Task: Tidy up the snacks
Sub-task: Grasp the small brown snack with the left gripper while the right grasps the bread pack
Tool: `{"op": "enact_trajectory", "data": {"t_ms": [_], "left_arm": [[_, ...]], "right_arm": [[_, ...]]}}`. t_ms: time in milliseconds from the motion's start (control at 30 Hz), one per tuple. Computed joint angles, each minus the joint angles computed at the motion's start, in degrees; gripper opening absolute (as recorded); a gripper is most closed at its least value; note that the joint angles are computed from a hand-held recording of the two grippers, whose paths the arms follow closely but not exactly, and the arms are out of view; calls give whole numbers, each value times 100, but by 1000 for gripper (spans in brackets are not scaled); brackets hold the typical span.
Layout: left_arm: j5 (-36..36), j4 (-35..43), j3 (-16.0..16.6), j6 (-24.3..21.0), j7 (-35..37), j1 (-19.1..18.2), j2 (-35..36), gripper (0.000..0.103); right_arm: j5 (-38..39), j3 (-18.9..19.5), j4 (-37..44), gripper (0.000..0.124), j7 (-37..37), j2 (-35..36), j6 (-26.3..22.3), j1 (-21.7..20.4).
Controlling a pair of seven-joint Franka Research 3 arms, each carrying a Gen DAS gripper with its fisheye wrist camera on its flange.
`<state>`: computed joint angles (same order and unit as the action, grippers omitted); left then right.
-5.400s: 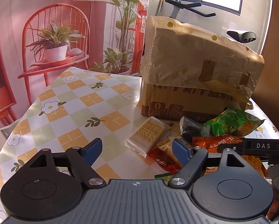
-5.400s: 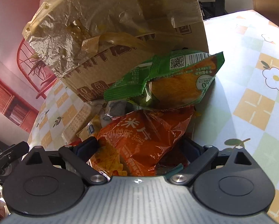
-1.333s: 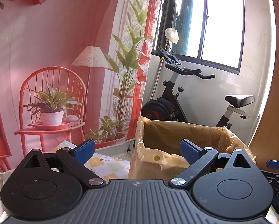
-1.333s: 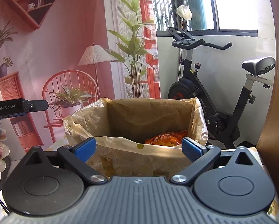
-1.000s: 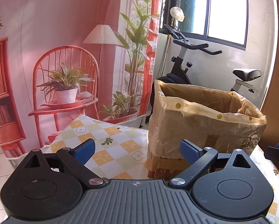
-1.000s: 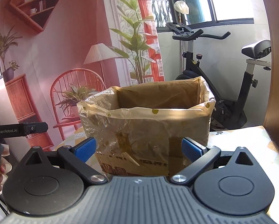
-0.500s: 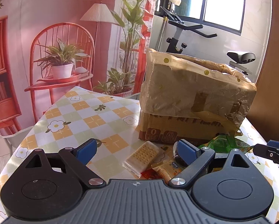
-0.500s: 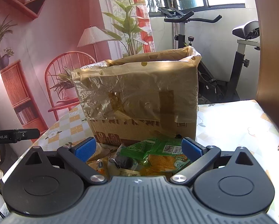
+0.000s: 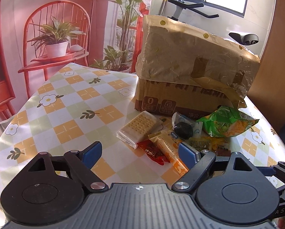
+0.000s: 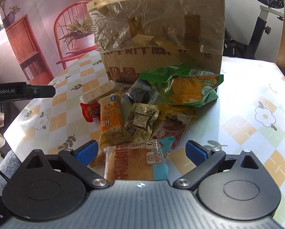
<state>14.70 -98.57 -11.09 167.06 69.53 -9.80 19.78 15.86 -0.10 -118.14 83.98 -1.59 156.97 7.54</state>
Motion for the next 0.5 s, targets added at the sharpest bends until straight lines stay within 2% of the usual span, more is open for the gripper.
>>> {"op": "enact_trajectory", "data": {"t_ms": [167,200,300,367,500], "left_arm": [[123,-11,9,-82,140,-64,27,87],[182,-9,35,-89,132,-102,34,87],[-78,-60,-225,-51,479,88,64,86],[-301,-79,-396,-54,756,206,95,81],[-806,-116,-733,-20,1397,440,154,74]], "right_arm": [[20,14,108,98,52,138,-358,30],[-7,7,123,93,100,158,-395,25],[128,-19,154,78,115,190,-523,-3],[278,-18,86,75,-18,148,-434,-9],[107,-29,-103,73,123,12,-123,-30]]}}
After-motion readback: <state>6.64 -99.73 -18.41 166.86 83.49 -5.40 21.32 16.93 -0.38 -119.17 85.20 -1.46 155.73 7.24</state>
